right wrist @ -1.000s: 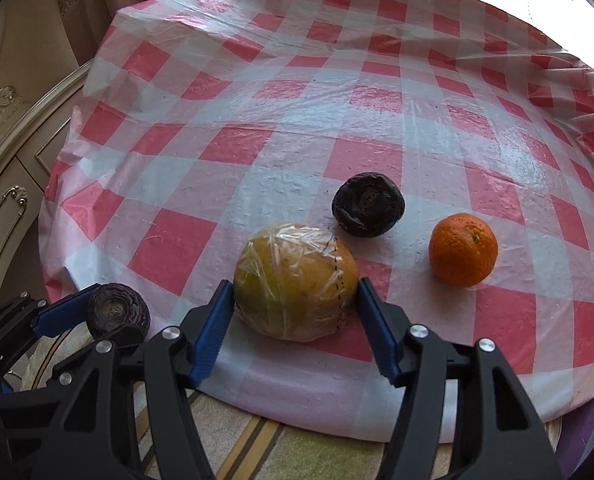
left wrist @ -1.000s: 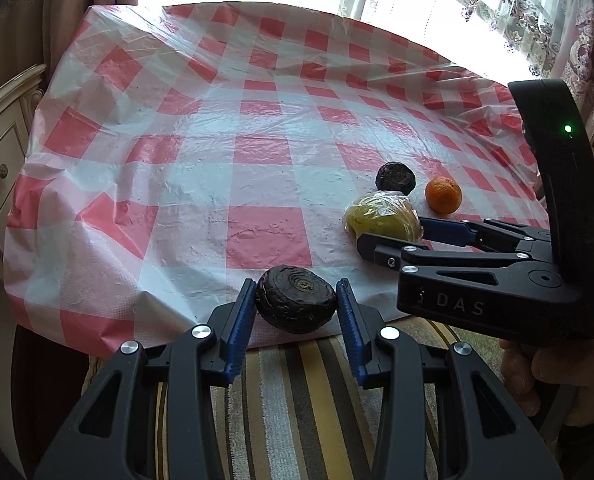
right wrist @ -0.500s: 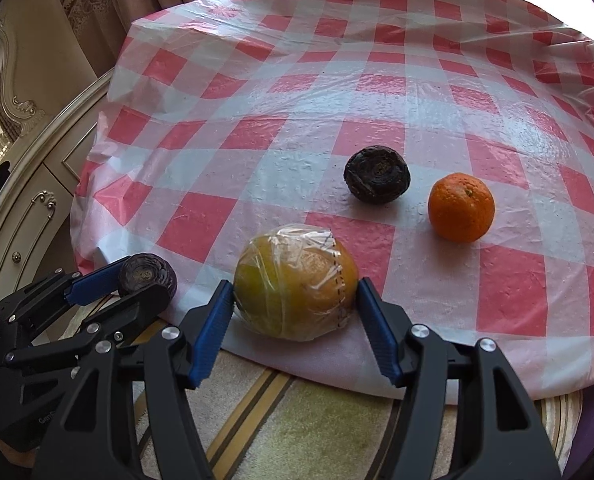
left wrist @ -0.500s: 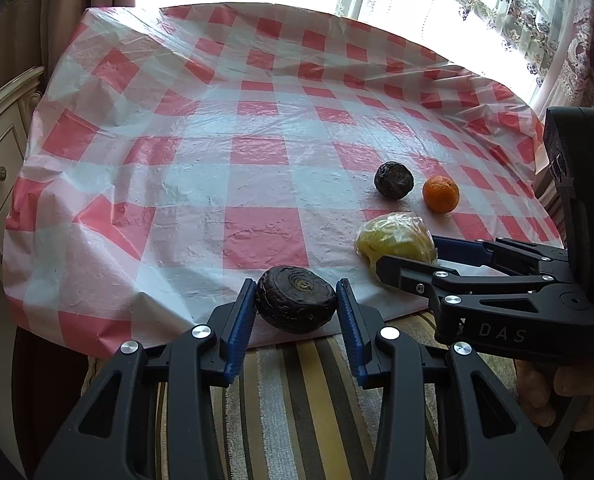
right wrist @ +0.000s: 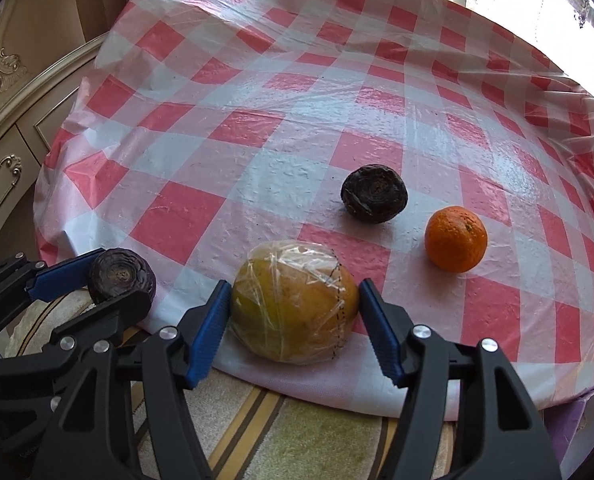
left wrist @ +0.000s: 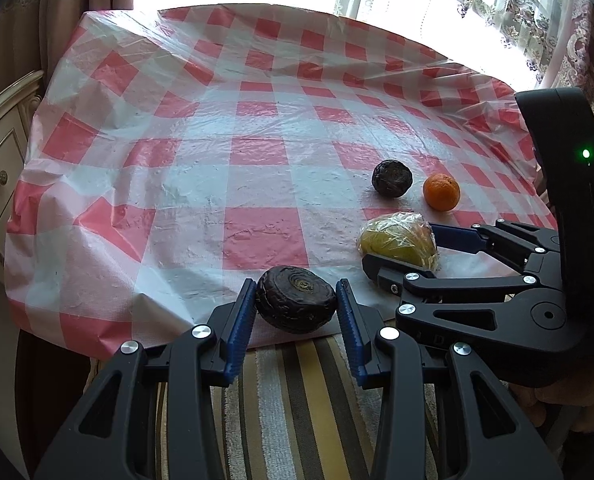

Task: Organize fruits
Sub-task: 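Grasp the dark brown fruit with the left tool while the right tool grasps the wrapped yellow fruit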

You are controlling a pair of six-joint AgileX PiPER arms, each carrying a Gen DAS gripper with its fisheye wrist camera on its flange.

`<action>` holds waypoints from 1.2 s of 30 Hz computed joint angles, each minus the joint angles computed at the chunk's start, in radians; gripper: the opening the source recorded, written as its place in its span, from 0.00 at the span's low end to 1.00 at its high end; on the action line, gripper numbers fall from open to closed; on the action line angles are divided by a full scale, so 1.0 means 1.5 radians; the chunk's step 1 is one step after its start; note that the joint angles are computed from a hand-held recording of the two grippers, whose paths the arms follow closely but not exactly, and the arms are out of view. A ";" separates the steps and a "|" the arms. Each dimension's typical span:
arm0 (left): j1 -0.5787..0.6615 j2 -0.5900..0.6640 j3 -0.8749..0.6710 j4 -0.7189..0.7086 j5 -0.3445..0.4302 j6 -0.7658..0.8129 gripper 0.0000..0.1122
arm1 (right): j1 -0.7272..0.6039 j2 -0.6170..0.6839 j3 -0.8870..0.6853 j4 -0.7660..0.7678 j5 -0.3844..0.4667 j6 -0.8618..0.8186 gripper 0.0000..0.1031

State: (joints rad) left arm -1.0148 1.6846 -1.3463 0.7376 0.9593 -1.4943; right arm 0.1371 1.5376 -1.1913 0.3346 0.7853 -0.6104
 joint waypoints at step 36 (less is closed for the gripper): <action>-0.031 0.156 -0.291 -0.045 0.068 0.197 0.34 | -0.338 -0.055 0.000 0.200 0.122 -0.232 0.63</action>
State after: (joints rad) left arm -1.0609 1.9183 -1.7824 0.6702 1.0613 -1.1985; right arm -0.3702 1.4544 -1.1916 0.6346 0.9684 -0.9588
